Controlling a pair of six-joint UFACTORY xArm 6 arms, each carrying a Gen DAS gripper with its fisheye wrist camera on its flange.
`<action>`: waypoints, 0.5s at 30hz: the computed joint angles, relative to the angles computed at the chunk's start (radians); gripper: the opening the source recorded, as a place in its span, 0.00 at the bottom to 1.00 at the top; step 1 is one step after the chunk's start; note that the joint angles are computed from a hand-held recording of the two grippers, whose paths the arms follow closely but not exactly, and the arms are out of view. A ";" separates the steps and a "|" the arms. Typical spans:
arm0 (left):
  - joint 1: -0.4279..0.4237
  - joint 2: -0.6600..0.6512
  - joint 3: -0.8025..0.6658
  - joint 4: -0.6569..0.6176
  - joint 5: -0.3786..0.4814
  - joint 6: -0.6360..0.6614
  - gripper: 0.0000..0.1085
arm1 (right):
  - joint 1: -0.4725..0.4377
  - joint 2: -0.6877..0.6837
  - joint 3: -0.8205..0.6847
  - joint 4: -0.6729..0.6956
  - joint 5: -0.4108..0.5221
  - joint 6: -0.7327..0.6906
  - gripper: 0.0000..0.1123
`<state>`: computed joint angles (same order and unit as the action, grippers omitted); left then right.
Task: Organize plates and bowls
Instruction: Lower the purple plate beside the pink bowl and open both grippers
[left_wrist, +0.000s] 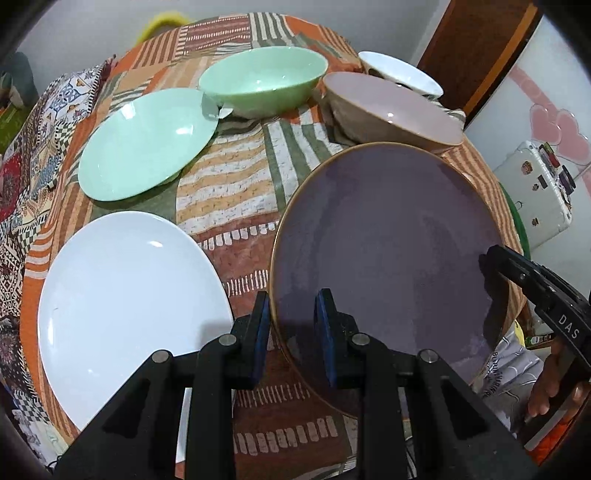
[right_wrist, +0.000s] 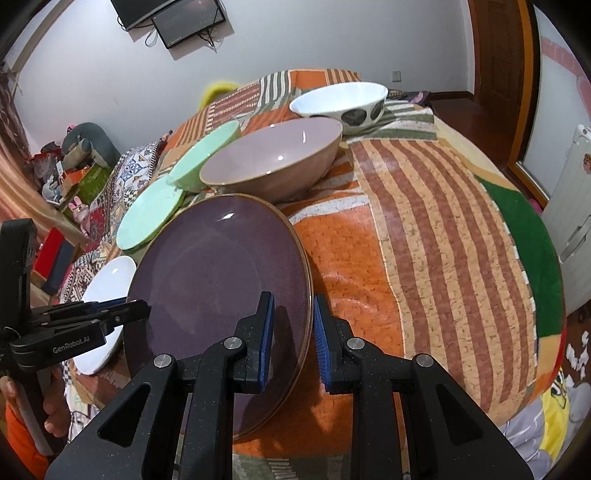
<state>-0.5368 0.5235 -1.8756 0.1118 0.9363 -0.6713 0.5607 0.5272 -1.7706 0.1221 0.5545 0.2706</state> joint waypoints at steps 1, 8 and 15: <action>0.002 0.001 0.000 -0.002 0.000 -0.001 0.23 | 0.000 0.006 -0.007 0.003 0.004 -0.001 0.18; 0.016 -0.004 0.022 -0.026 -0.021 -0.001 0.23 | 0.003 0.041 -0.044 0.004 0.018 -0.008 0.18; 0.026 -0.031 0.070 -0.063 -0.066 0.012 0.23 | 0.003 0.045 -0.047 -0.022 0.032 -0.013 0.19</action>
<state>-0.5110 0.4924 -1.8059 0.0492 0.8701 -0.6598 0.5632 0.5719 -1.8173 0.1003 0.5866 0.2579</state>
